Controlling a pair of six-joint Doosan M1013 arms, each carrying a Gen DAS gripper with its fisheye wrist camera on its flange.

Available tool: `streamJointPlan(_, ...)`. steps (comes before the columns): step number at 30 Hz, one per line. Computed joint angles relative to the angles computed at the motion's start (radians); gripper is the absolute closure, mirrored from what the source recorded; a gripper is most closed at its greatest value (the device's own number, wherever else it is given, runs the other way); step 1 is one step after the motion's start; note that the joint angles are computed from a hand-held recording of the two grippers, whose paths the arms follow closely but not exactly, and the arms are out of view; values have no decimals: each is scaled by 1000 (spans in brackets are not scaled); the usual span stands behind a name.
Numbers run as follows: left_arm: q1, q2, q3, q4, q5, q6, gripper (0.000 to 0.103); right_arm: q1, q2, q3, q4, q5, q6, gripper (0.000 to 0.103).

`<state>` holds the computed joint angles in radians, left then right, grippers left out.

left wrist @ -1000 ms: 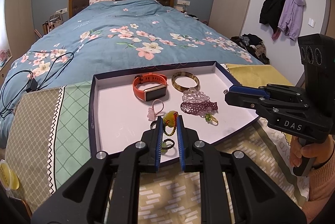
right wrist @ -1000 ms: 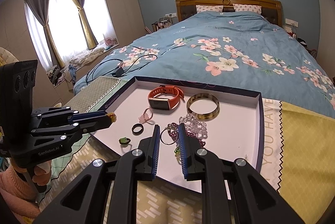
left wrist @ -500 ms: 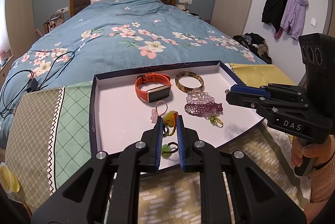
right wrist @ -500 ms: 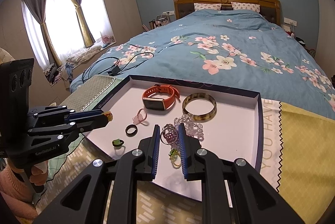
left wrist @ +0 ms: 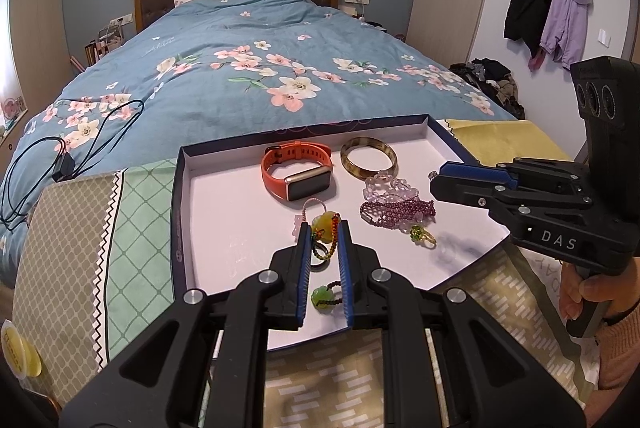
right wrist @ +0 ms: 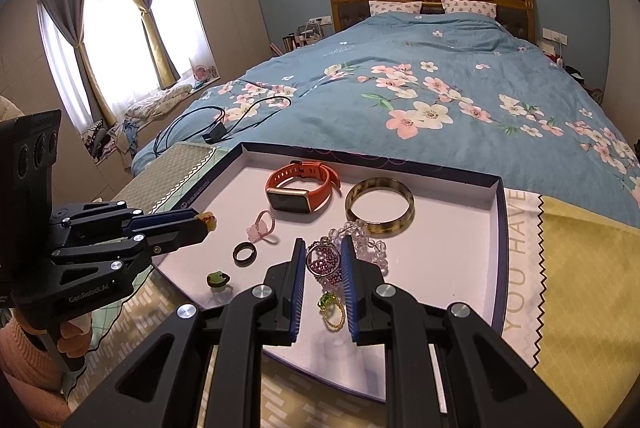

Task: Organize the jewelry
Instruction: 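Open the left tool to drop the amber ring in the box while the right tool releases the silver ring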

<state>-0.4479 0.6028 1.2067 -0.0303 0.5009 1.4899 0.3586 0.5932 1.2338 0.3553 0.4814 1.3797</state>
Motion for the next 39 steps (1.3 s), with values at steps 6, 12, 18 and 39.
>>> streamJointPlan(6,0,9,-14,14,16,-10,90,-1,9,-13,-5,10,7,87)
streamJointPlan(12,2,22,-31,12,31,-13,90,-1,22,-31,-30,24,37,87)
streamJointPlan(18,2,36,-51,12,52,-24,90,-3,35,-51,-45,45,53,87)
streamJointPlan(39,1,64,-86,42,90,-70,89,-3,57,-85,-72,83,84,87)
